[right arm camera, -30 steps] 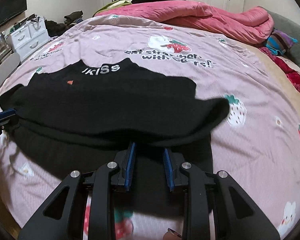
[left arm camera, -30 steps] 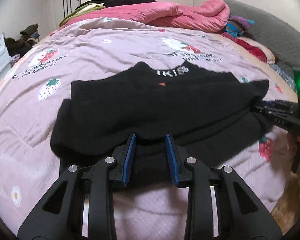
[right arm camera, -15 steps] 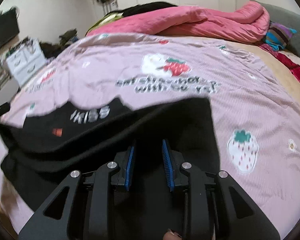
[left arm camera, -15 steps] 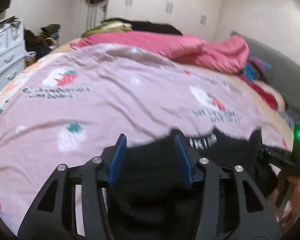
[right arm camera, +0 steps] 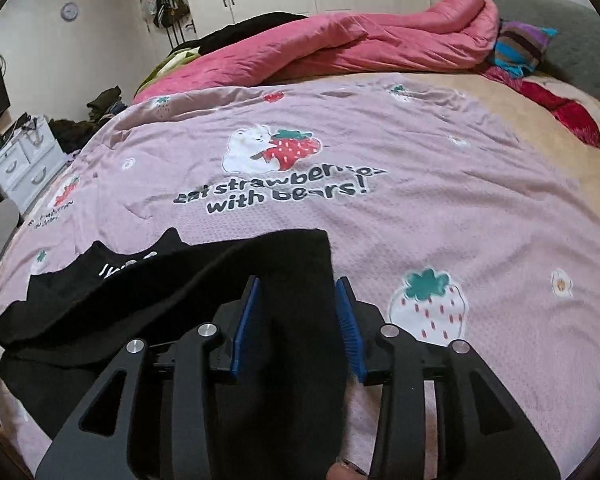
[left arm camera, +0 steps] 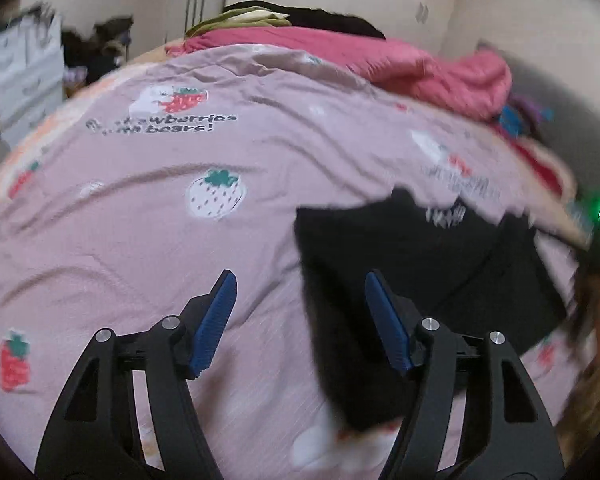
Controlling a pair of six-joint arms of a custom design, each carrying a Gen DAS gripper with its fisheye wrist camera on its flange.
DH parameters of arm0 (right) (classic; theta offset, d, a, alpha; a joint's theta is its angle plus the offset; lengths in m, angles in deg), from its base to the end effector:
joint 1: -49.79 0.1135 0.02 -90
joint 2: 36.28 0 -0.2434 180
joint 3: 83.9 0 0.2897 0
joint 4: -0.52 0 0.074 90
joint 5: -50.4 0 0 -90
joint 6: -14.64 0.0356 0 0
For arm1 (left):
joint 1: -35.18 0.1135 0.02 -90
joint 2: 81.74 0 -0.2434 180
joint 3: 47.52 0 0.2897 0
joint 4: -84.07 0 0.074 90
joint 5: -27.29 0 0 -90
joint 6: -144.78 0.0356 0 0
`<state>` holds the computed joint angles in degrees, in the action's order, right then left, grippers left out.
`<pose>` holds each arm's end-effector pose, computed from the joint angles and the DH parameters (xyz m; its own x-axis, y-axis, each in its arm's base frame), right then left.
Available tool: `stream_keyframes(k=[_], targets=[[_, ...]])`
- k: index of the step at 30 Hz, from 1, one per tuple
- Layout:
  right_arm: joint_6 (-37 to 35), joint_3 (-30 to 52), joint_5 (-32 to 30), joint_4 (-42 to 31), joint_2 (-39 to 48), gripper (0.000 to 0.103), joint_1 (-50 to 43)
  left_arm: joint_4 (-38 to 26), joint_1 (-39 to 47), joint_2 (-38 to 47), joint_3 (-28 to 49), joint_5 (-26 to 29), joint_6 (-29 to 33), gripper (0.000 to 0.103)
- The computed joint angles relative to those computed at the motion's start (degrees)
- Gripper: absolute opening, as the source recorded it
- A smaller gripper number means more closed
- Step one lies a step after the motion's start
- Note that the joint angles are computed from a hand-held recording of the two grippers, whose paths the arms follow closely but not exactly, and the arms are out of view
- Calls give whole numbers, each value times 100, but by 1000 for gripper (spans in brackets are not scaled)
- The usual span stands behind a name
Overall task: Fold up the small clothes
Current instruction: 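Move both grippers to the folded edge of the sweater and grasp it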
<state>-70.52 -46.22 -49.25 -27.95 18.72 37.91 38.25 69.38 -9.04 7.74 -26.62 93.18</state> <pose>0.2293 -0.0421 0.1484 -0.6915 0.2305 -0.6847 0.1474 0.9728 0.1786 0.2353 0.1346 0.1673 -0.7248 0.1143 -0.6794 0.2746 0.9523 -0.1328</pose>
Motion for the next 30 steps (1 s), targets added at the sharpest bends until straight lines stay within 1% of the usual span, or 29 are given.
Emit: stream_keyframes(k=[1, 4, 5, 8, 11, 16, 19, 21, 23, 25, 27, 30], targets=[[9, -36, -66, -46, -93, 45, -36, 75, -67, -191, -193, -201, 182, 59], [22, -131, -153, -224, -383, 50, -52, 462, -459, -590, -670, -775, 341, 59], [32, -168, -144, -249, -459, 53, -47, 552, -564, -632, -745, -881, 380, 59], [80, -220, -226, -294, -532, 54, -116, 720, -916, -568, -834, -1171, 454, 59], [78, -181, -249, -273, -411, 56, -176, 980, -1267, -132, -598, -1357, 78, 59], [64, -75, -151, -69, -30, 61, -138, 1366, -1656, 480, -122, -1372, -601, 59], [-23, -17, 84, 83, 238, 61, -34, 1546, -1730, 980, 280, -1195, -1142, 59], [-70, 44, 72, 149, 437, 61, -42, 1667, -1674, 1303, 530, -1098, -1535, 58], [-109, 105, 76, 210, 620, 61, -37, 1639, -1539, 1540, 723, -920, -1742, 58], [-123, 158, 97, 274, 777, 61, -21, 1338, -1360, 1747, 934, -608, -1737, 58], [-112, 203, 77, 340, 911, 61, -19, 1009, -1197, 1800, 1039, -245, -1625, 58], [-72, 231, 13, 403, 1044, 60, -24, 681, -1087, 1798, 1097, 228, -1538, 58]])
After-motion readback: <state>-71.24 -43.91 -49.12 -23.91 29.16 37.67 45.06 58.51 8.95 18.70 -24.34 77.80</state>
